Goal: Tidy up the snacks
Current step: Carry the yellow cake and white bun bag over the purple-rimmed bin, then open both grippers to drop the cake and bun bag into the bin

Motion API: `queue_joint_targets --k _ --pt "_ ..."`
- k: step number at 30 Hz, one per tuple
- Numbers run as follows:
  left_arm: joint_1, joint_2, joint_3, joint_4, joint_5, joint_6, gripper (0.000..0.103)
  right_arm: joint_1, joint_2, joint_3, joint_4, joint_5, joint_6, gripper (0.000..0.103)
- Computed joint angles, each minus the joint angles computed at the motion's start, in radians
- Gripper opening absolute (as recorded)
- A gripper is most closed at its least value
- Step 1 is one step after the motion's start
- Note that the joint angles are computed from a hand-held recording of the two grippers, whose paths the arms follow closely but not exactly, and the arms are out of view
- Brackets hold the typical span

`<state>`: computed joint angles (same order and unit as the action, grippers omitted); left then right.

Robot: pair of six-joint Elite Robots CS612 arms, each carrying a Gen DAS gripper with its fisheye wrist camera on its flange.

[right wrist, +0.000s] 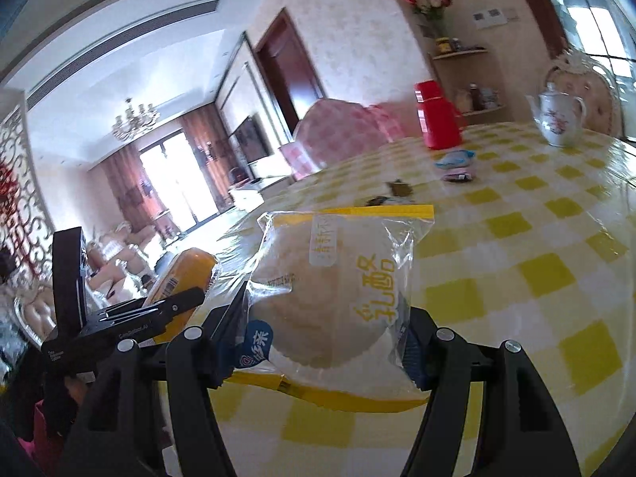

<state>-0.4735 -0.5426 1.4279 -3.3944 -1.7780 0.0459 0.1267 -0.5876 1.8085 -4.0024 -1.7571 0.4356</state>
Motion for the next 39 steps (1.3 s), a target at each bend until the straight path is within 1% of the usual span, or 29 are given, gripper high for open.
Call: queue_joint_targets --k 7,10,12,15,18,20,24,26,29,30,32,33,34,35,36,37,39 --pt "0.055 -0.024 0.049 -0.028 0.036 -0.004 0.048 0.046 0.013 -0.065 0.046 0.074 -0.074 0.064" --pt "0.077 -0.028 0.058 -0.021 0.062 0.005 0.048 0.065 0.022 -0.105 0.103 0.12 -0.105 0.064" --pt "0.094 -0.032 0.06 0.001 0.069 0.017 0.048 0.073 0.028 -0.129 0.137 0.147 -0.116 0.064" --pt "0.121 -0.04 0.062 0.036 0.066 0.039 0.048 0.094 0.041 -0.182 0.218 0.191 -0.159 0.064" --pt "0.147 -0.049 0.061 0.076 0.04 0.073 0.048 0.107 0.053 -0.225 0.276 0.25 -0.19 0.064" --pt "0.157 -0.056 0.066 0.087 0.068 0.103 0.048 0.117 0.059 -0.247 0.304 0.271 -0.21 0.064" --pt "0.179 -0.06 0.064 0.101 0.113 0.116 0.048 0.137 0.071 -0.302 0.381 0.314 -0.258 0.064" --pt "0.191 -0.058 0.062 0.117 0.151 0.134 0.048 0.148 0.081 -0.339 0.433 0.327 -0.296 0.064" --pt "0.21 -0.058 0.053 0.172 0.169 0.153 0.048 0.168 0.095 -0.391 0.517 0.332 -0.357 0.064" --pt "0.216 -0.057 0.05 0.193 0.19 0.162 0.048 0.175 0.102 -0.412 0.551 0.339 -0.375 0.064" --pt "0.223 -0.057 0.049 0.212 0.216 0.167 0.048 0.185 0.113 -0.44 0.601 0.355 -0.398 0.064" --pt "0.229 -0.057 0.048 0.217 0.213 0.159 0.049 0.19 0.119 -0.454 0.623 0.362 -0.406 0.065" --pt "0.234 -0.058 0.047 0.218 0.206 0.151 0.05 0.194 0.127 -0.474 0.655 0.38 -0.409 0.067" --pt "0.239 -0.058 0.047 0.215 0.202 0.139 0.061 0.195 0.132 -0.488 0.682 0.402 -0.407 0.071" --pt "0.242 -0.06 0.048 0.201 0.211 0.118 0.079 0.195 0.138 -0.499 0.695 0.421 -0.401 0.075" --pt "0.243 -0.06 0.05 0.186 0.225 0.101 0.084 0.196 0.142 -0.504 0.689 0.425 -0.393 0.081" --pt "0.245 -0.061 0.051 0.17 0.228 0.067 0.086 0.195 0.142 -0.499 0.669 0.421 -0.381 0.081"
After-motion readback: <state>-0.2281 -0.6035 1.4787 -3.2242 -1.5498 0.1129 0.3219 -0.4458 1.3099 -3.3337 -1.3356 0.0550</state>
